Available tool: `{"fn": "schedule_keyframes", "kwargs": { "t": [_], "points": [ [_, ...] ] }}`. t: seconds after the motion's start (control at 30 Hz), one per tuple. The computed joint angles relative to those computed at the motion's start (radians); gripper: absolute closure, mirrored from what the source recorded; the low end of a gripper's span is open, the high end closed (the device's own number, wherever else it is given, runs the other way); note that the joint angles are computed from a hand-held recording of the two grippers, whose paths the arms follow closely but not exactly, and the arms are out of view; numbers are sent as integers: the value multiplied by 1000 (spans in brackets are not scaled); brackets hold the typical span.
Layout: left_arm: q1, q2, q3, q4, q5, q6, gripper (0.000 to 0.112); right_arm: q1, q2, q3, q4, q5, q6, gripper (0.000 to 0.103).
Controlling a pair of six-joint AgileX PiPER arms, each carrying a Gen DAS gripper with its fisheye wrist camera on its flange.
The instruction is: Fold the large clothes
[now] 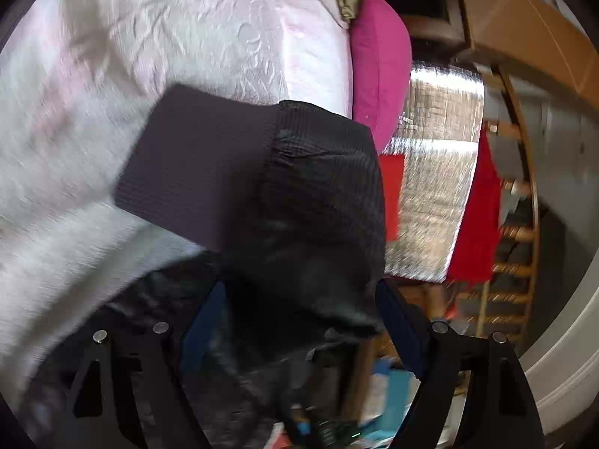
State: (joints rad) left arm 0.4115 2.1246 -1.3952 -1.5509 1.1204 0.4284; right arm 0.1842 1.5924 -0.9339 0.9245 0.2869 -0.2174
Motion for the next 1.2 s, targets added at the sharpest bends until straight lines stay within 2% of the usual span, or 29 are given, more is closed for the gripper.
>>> {"fn": "schedule_keyframes", "kwargs": {
  "t": [0.23,0.3,0.33,0.47,0.57,0.67,0.77,0.8,0.87,0.93,1.0,1.07,1.13,1.2],
  "points": [
    [-27,49,-12,-110,-89,-49,30,9,-13,5,-26,-12,3,38],
    [-35,21,-20,-95,-151,-22,43,-3,-24,18,-1,-19,-19,38],
    [-38,10,-27,-79,-166,-14,54,-10,-32,25,8,-26,-28,38],
    [-89,-47,-158,138,-277,-66,84,-53,-80,68,103,-49,-122,38],
    [-169,-99,-267,357,-334,-126,90,-114,-121,107,219,-33,-230,38],
    [-296,-157,-344,603,-370,-165,90,-164,-151,131,250,-8,-261,38],
    [-448,-152,-468,853,-345,-214,90,-236,-187,163,305,30,-319,38],
    [-489,-165,-458,896,-345,-216,90,-265,-194,170,336,52,-349,38],
    [-592,-145,-504,980,-288,-204,90,-318,-204,183,382,90,-394,38],
    [-673,-82,-580,1038,-182,-185,85,-362,-211,192,417,124,-423,38],
    [-717,-31,-619,1050,-85,-169,71,-386,-212,194,428,150,-431,38],
    [-716,-52,-540,1009,-85,-135,47,-411,-205,191,419,182,-426,38],
    [-677,-92,-457,967,-109,-86,36,-432,-190,182,406,220,-412,38],
    [-605,-175,-323,857,-136,25,35,-444,-177,175,401,249,-407,30]
  ]
}}
